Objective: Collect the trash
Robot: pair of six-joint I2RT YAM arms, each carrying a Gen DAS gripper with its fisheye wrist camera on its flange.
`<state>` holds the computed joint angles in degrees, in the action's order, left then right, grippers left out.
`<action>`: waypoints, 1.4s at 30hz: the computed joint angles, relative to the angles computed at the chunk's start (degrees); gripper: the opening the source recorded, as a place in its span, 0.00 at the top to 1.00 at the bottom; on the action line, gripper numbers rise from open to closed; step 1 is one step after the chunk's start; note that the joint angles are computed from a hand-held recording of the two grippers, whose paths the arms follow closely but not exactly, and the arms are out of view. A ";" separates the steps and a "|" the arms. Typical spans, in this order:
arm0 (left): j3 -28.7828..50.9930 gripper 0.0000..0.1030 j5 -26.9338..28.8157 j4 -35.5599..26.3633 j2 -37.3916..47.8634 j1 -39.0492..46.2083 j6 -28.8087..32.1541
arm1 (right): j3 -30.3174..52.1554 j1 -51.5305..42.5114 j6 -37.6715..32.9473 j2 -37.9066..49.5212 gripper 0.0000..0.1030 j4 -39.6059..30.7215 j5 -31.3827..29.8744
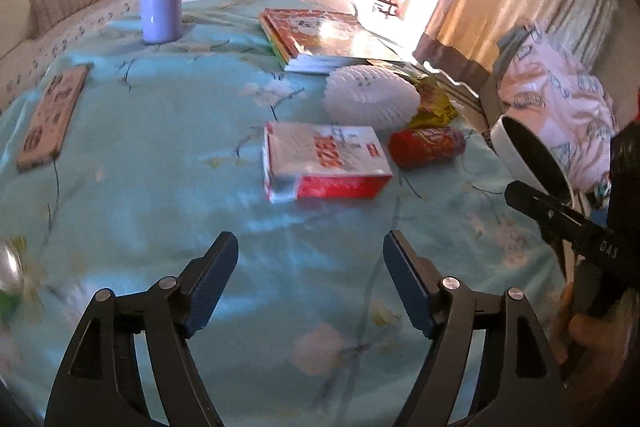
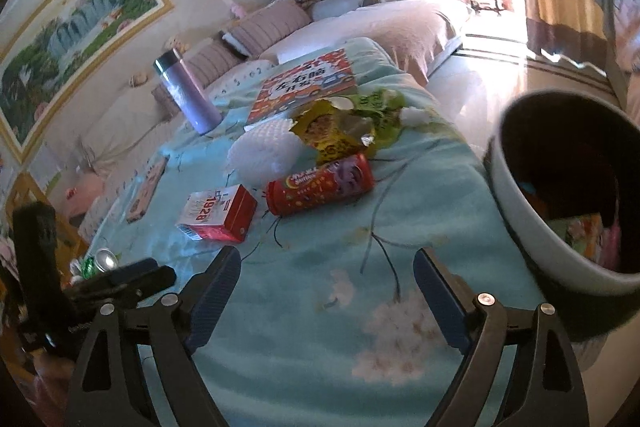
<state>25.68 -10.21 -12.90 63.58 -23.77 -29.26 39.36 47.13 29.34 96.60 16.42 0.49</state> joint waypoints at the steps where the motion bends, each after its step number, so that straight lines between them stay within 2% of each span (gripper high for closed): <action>1: 0.21 0.23 1.04 0.55 0.59 1.45 2.11 | 1.22 -0.16 -0.65 0.88 0.12 -0.76 -0.23; 4: 1.74 0.21 6.72 2.41 3.94 7.37 9.86 | 4.24 -1.13 -1.22 3.32 0.12 -2.37 -1.78; 9: 5.34 0.15 15.34 5.11 9.73 13.91 22.41 | 6.86 -3.57 2.66 6.02 0.12 -2.51 -6.18; 13: 8.27 0.13 15.59 7.74 14.87 14.27 31.19 | 8.16 -3.82 6.65 8.30 0.12 -0.98 -9.18; 16: 10.35 0.13 18.01 8.38 18.33 14.99 34.92 | 10.73 -3.23 8.54 10.72 0.14 -1.44 -9.80; 19: 11.46 0.13 21.24 8.46 20.37 15.58 36.58 | 13.46 -3.33 10.73 13.22 0.21 -1.72 -10.60; 22: 11.26 0.13 22.17 8.53 20.62 14.61 37.64 | 15.63 -3.71 13.17 15.36 0.29 -2.08 -9.72; 23: 11.07 0.14 21.75 8.46 20.43 13.96 37.69 | 15.92 -3.89 14.17 15.88 0.30 -1.65 -9.35; 24: 10.87 0.20 20.35 8.34 20.15 12.71 37.87 | 16.29 -4.01 14.66 16.18 0.33 -1.64 -9.03; 25: 10.92 0.27 19.22 7.98 20.03 11.95 37.88 | 16.48 -4.12 15.01 16.39 0.35 -1.68 -8.47; 26: 11.41 0.39 17.69 6.97 20.29 10.97 37.80 | 16.85 -4.04 15.27 16.58 0.41 -2.32 -7.21; 27: 11.63 0.43 16.34 5.86 20.02 9.84 37.00 | 17.01 -4.04 15.31 16.66 0.50 -2.73 -6.50; 30: 11.08 0.48 13.70 3.84 18.14 7.38 33.73 | 15.36 -4.40 15.47 16.16 0.61 -0.46 -6.73; 32: 9.62 0.49 12.37 2.47 15.46 5.16 30.65 | 14.06 -4.28 14.83 14.88 0.78 0.15 -6.28; 33: 8.94 0.50 11.88 1.52 14.07 4.03 28.76 | 13.45 -4.31 14.20 13.96 1.00 -0.35 -6.17; 38: 5.09 0.50 9.84 -1.32 7.60 -1.76 17.92 | 9.14 -5.80 14.08 12.04 0.97 2.53 -10.40; 40: 3.12 0.50 6.84 -2.36 4.46 -5.38 12.29 | 8.18 -6.51 15.23 12.02 0.92 4.05 -12.06; 41: 2.34 0.49 5.96 -3.08 2.92 -5.85 11.55 | 7.98 -6.72 15.63 12.04 0.87 4.15 -12.37; 42: 1.77 0.49 2.77 -3.93 1.53 -8.14 9.53 | 8.06 -6.79 15.85 12.14 0.74 3.98 -12.33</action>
<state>27.44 -7.44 -16.83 65.10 -31.91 -19.73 47.41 40.34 45.19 108.74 20.40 -11.84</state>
